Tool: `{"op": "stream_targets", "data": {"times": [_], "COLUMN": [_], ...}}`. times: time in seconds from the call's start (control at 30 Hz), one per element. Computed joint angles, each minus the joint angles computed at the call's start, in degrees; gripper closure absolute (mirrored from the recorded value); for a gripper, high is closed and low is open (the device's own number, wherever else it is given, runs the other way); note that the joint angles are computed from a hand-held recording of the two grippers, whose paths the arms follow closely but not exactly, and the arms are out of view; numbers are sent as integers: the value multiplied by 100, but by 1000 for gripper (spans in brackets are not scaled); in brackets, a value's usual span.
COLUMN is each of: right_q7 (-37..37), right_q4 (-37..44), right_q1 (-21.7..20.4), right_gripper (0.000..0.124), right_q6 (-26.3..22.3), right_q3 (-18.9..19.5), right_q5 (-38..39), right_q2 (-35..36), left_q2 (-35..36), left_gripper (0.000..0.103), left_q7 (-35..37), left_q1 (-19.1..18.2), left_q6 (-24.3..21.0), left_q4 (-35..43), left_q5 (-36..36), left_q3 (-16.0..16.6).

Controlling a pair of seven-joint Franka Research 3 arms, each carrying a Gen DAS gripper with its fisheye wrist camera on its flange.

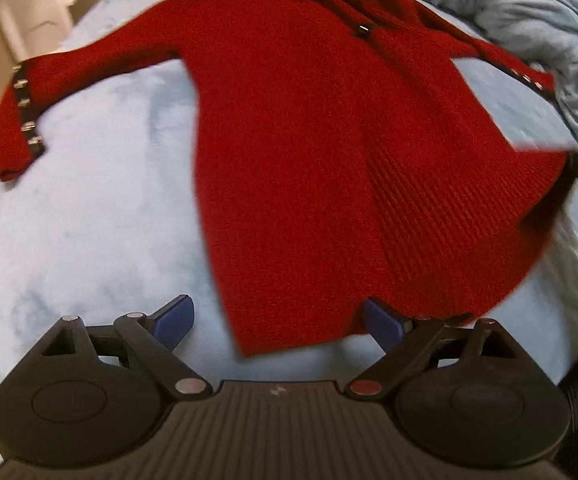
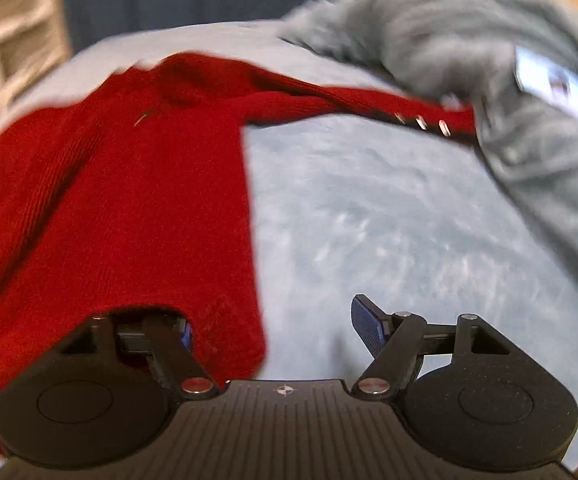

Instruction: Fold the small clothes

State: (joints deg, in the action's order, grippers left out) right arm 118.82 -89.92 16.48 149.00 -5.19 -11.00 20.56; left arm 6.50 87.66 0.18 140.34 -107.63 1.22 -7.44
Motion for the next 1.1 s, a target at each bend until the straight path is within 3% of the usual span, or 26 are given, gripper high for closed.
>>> {"op": "stream_targets", "data": {"times": [0.1, 0.23, 0.37, 0.47, 0.57, 0.63, 0.7, 0.73, 0.77, 0.87, 0.97, 1.03, 1.1], "right_q7": [-705, -880, -602, -617, -317, 42, 385, 461, 419, 333, 818, 869, 1163], "right_q4": [575, 992, 997, 469, -569, -999, -1286, -1415, -1511, -1553, -1313, -891, -556], "right_q1": [-423, -457, -512, -522, -125, 140, 289, 295, 245, 79, -84, -274, -253], "right_gripper": [50, 50, 48, 50, 52, 59, 79, 112, 116, 117, 118, 118, 118], "right_q6": [-383, -746, -1257, -1397, -594, -329, -202, -107, -64, 190, 553, 503, 504], "right_q3": [339, 337, 401, 553, 386, 254, 191, 204, 253, 298, 106, 71, -106], "right_q5": [934, 1270, 1780, 2179, 1566, 885, 297, 128, 118, 27, -512, -399, -1053], "right_q2": [252, 457, 508, 251, -264, -522, -724, -818, -922, -1101, -1225, -1116, -981], "left_q2": [150, 438, 698, 777, 797, 793, 789, 774, 741, 686, 659, 705, 771], "left_gripper": [7, 1, 0, 0, 1, 1, 1, 1, 1, 0, 0, 0, 0], "left_q7": [359, 177, -66, -243, -372, -462, -581, -648, -720, -822, -1047, -903, -1120], "left_q1": [3, -101, -196, -161, -150, -157, -173, -188, -203, -228, -236, -79, -58], "left_q6": [41, 132, -13, -20, -65, -57, -49, -39, 1, 143, 203, 178, 56], "left_q4": [89, 314, 624, 709, 754, 751, 760, 755, 718, 649, 648, 725, 857], "left_q5": [-291, 19, 369, 397, 551, 669, 784, 854, 951, 1295, 1703, 1315, 1182], "left_q3": [-77, -90, -70, -61, -30, -14, 1, 8, 25, 77, 179, 101, 128]}}
